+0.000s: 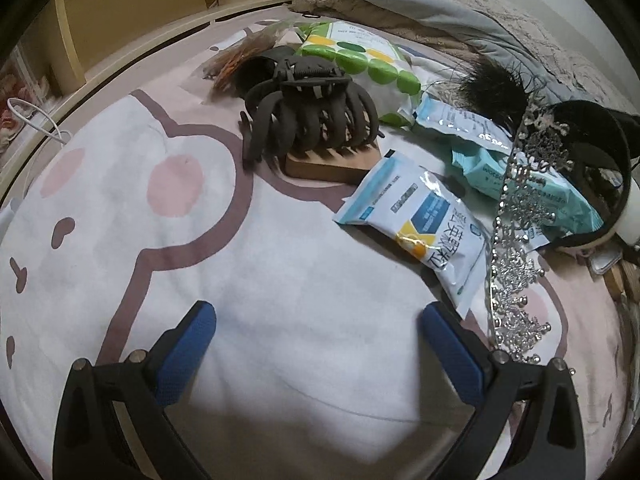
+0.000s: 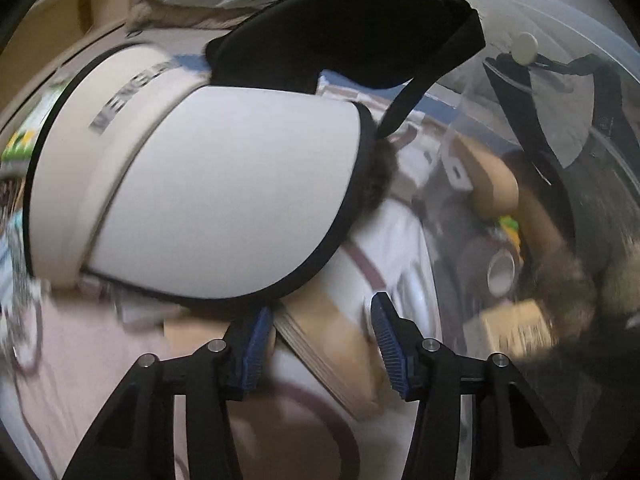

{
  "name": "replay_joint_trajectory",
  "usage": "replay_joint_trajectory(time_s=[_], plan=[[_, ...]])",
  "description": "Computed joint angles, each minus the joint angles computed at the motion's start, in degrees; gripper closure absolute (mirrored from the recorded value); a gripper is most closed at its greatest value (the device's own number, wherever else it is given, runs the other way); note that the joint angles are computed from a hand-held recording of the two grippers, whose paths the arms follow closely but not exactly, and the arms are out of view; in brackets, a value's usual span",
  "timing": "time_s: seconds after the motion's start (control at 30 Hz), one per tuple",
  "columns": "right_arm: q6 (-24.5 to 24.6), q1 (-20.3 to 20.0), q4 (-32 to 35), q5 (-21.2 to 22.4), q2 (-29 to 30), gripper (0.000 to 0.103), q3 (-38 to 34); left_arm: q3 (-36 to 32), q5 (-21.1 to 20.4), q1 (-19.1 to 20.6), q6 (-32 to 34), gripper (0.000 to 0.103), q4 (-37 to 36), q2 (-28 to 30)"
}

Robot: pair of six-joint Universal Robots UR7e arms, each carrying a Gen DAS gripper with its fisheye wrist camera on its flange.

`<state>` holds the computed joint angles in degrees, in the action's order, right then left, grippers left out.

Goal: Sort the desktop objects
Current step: 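Grasp the round wooden disc with the right tool while the left tool grasps the blue-white sachet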

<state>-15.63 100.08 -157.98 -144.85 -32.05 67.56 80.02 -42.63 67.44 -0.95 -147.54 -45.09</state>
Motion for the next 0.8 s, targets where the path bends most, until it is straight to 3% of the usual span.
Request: replay_joint_trajectory(time_s=[0.17,0.33,0.5,0.63,0.8], plan=[[4.9,-1.2,1.1,2.7,0.5,0.051,-2.9,0.3,-4.9,0.8,-0.4,0.001,-1.9,-1.1],[6.3,-1.9,-1.6,6.8,-1.7,0.051,0.8,1.1,-11.6,1.7,-2.4,0.001,-3.2,-2.7],[1.0,-1.9,-8.9,9.2,-3.8,0.051,7.4,1.0,-17.9,2.5,-4.2,0.014,-2.9,-3.5],[-1.6,-1.5,-15.2,14.6,-5.9,0.051,13.5,0.5,-18.2,2.3,-4.7,0.016,-2.6,-3.0],[-0.7,-1.6,-17.1,19.3,-7.4,0.051,18.0,-1.7,-18.5,2.4,-3.7,0.021,-2.4,-1.3]])
